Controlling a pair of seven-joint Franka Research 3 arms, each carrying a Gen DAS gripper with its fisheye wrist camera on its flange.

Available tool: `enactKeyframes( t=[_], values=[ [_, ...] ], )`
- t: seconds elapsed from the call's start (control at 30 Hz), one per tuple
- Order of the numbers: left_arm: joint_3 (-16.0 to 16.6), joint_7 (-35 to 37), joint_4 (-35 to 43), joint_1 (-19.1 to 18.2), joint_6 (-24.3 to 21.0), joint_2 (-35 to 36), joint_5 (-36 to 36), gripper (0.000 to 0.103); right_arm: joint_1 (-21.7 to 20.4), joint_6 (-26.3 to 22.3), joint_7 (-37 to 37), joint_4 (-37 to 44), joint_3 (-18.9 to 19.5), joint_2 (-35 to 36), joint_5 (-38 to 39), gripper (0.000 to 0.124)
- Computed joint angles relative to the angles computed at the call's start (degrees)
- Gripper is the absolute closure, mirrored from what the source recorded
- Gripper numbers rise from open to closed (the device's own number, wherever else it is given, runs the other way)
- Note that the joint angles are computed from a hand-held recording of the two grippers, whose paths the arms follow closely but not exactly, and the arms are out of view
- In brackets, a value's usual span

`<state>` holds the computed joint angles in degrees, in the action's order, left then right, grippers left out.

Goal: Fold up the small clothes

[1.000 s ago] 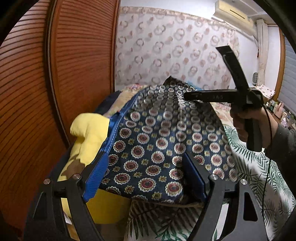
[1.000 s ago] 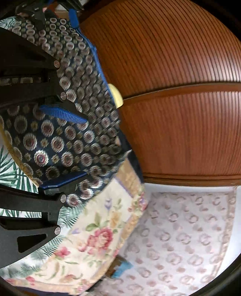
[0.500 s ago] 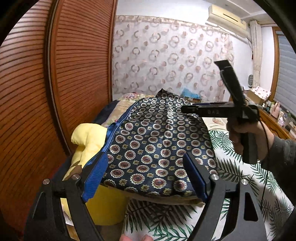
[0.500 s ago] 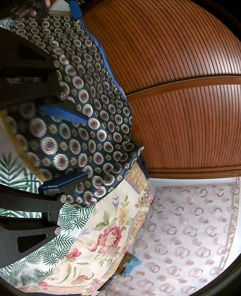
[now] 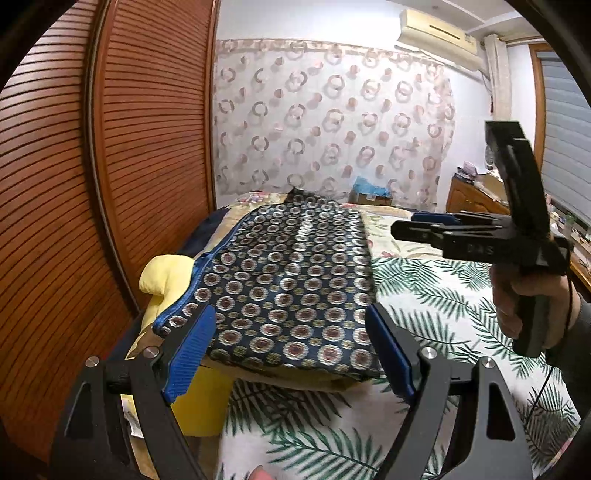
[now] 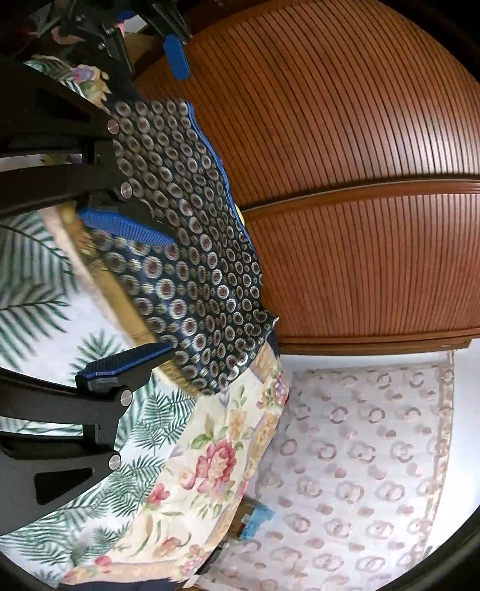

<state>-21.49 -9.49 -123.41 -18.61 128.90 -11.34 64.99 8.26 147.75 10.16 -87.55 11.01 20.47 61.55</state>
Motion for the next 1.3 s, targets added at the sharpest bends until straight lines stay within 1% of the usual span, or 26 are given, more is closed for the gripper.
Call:
enactKeyframes(
  t=[0.07,0.13,0.23,0.43,0.6,0.67,0.93,1.1,1.2,1.3],
  values=[
    [-0.5,0.2,0.5,-0.4,-0.6,0.2,0.0,0.020,-1.1,0.3,-2.7,-4.1,0.3,-3.1,3.4,0.063],
    [-0.9,0.2,0.6,-0.9,-1.0,0.2,-0.1,0.020,-1.4,0.3,-4.8,-7.8,-0.2,-6.0,6.2,0.061],
    [-1.4,0.6,1.4,-1.7,-2.0,0.6,-0.9,0.020,-0.7,1.2,-7.7,-12.6,-1.6,-9.7,9.7,0.058],
    [-2.1,1.5,3.1,-3.6,-3.3,2.3,-1.2,0.020,1.2,1.3,-12.5,-21.7,-5.1,-16.9,16.0,0.052],
    [-1.7,2.0,4.5,-5.0,-1.6,4.2,-1.0,0.020,2.7,1.0,-15.5,-29.2,-8.1,-23.1,19.8,0.044],
    [-1.6,2.1,5.2,-5.5,-1.3,4.9,-0.8,0.020,3.2,1.8,-16.6,-32.2,-9.2,-25.8,21.3,0.042],
    [-1.6,1.9,8.2,-7.9,-2.4,7.2,0.6,0.020,5.3,5.2,-18.0,-41.9,-12.0,-35.5,24.4,0.040],
    [-1.6,1.8,10.3,-9.6,-2.8,8.8,1.6,0.020,5.6,5.6,-18.7,-48.0,-14.0,-42.0,26.0,0.038],
    [-1.6,1.9,12.2,-10.7,-3.5,10.1,2.1,0.020,5.6,6.6,-18.0,-51.6,-14.5,-45.7,25.4,0.038],
    [-1.4,1.8,13.7,-11.8,-3.8,11.3,2.7,0.020,5.7,8.5,-16.7,-54.6,-14.7,-49.2,24.5,0.038]
  ],
)
